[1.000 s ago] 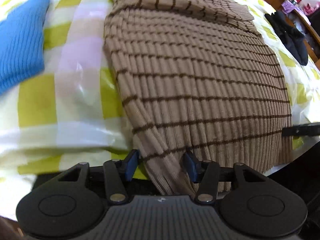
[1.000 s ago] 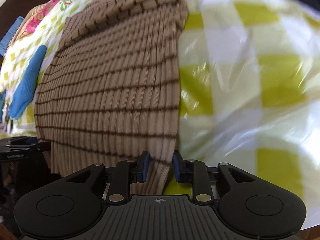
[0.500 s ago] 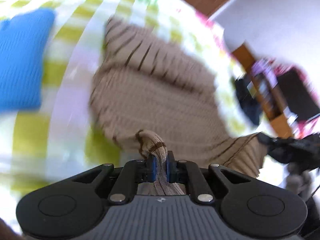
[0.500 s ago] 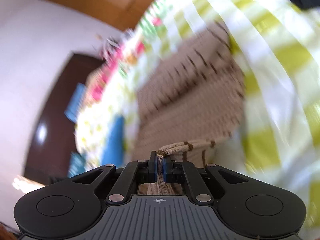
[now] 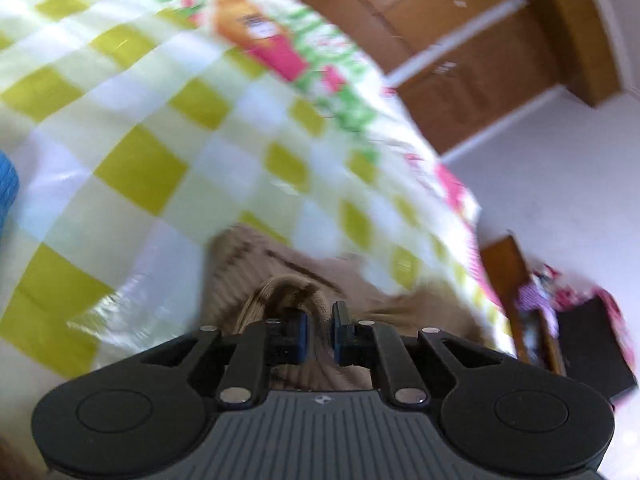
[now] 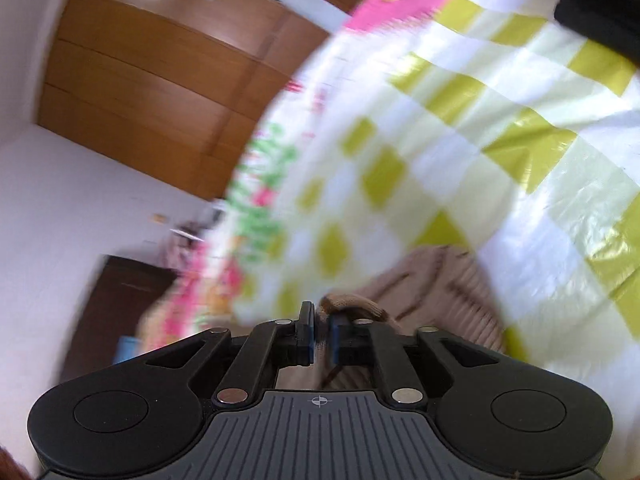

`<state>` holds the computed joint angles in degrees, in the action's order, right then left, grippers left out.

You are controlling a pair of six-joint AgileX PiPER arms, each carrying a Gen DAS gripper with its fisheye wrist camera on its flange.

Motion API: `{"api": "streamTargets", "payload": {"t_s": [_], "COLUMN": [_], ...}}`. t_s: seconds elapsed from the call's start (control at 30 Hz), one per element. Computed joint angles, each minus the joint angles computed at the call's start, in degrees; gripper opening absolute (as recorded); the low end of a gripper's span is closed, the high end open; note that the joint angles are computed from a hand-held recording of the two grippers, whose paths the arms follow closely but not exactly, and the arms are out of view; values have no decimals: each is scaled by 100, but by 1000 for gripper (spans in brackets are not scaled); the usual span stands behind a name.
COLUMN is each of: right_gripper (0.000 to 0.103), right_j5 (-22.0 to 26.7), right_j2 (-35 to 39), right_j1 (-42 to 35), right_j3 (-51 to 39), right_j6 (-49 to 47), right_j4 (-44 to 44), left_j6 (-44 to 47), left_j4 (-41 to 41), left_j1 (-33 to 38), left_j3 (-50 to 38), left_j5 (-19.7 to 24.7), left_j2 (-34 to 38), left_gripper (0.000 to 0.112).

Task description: Fold small clothes

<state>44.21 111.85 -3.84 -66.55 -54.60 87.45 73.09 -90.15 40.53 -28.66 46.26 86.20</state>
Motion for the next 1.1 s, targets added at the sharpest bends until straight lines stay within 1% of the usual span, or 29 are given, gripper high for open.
{"api": "streamTargets", "payload": {"t_s": [0.03, 0.07, 0.1, 0.13, 0.17, 0.2, 0.27, 0.3, 0.33, 0.37, 0.4, 0.43, 0.5, 0.53, 0.57, 0.63, 0.67, 0.73, 0.8, 0.83, 0.87, 0.9, 0.93, 0.97, 1.03, 1.1], "right_gripper": [11, 11, 11, 12, 12, 12, 12, 12, 12, 13, 14, 15, 16, 17, 19, 25, 25, 26, 26, 26, 25, 20, 10, 7, 5, 5], "right_j5": [-148, -111, -10, -64, -218, -300, -363, -473, -529, -622, -803, -947, -1105, -1165, -1188, -1312, -1301, -1195, -997, -906, -856, -861, -1014, -1067, -873, -563], "right_j2": [124, 188, 117, 13, -109, -236, -444, -599, -739, -876, -1101, -1309, -1622, -1784, -1911, -2055, -2067, -1955, -1777, -1763, -1779, -1775, -1758, -1722, -1714, -1887], "right_j1": [61, 44, -72, -94, -52, -63, -67, -41, -42, -13, 22, 37, 15, -30, -86, -134, -178, -244, -289, -316, -318, -269, -167, -139, -345, -725], "right_j3": [-77, -29, 213, 398, 613, 781, 1002, 1132, 1272, 1380, 1598, 1822, 2161, 2351, 2511, 2688, 2734, 2690, 2560, 2594, 2630, 2579, 2506, 2413, 2410, 2590], "right_j6": [115, 1, -343, -640, -959, -1222, -1503, -1579, -1784, -1989, -2231, -2524, -2945, -3172, -3384, -3570, -3615, -3289, -2859, -2936, -3068, -2990, -2683, -2259, -1830, -1765], "right_j4": [-110, -58, 80, 175, 296, 314, 194, 114, 106, 96, 147, 249, 352, 435, 492, 433, 351, -39, -449, -381, -320, -488, -787, -1216, -1729, -2012], "left_j6": [161, 278, 480, 611, 747, 817, 659, 711, 650, 569, 500, 446, 448, 538, 607, 738, 803, 917, 882, 808, 686, 487, 241, 8, -249, -405], "left_j4": [-140, -198, -293, -360, -416, -429, -98, -53, 107, 230, 387, 601, 965, 1065, 1177, 1234, 1219, 1143, 1095, 1119, 1163, 1258, 1449, 1704, 2175, 2706], "left_j1": [-18, -7, 20, 60, 143, 219, 474, 542, 694, 834, 1027, 1274, 1714, 1835, 1920, 1903, 1841, 1724, 1594, 1452, 1202, 942, 760, 699, 939, 1385], "left_j3": [14, 75, 176, 305, 449, 561, 694, 740, 837, 932, 1005, 1075, 1287, 1405, 1523, 1711, 1770, 1829, 1857, 1829, 1781, 1739, 1691, 1637, 1623, 1702], "left_j5": [-68, -122, -170, -209, -183, -177, -152, -182, -186, -211, -127, 82, 462, 563, 602, 539, 494, 434, 343, 250, 60, -155, -301, -318, -44, 336], "left_j2": [84, 52, -7, -171, -340, -494, -858, -918, -1093, -1223, -1266, -1249, -1201, -1219, -1285, -1379, -1325, -1154, -1239, -1320, -1428, -1562, -1677, -1710, -1723, -1952], "left_gripper": [25, 28, 31, 39, 47, 51, 56, 57, 61, 61, 61, 61, 61, 62, 62, 62, 63, 63, 63, 63, 61, 59, 52, 44, 40, 39]}}
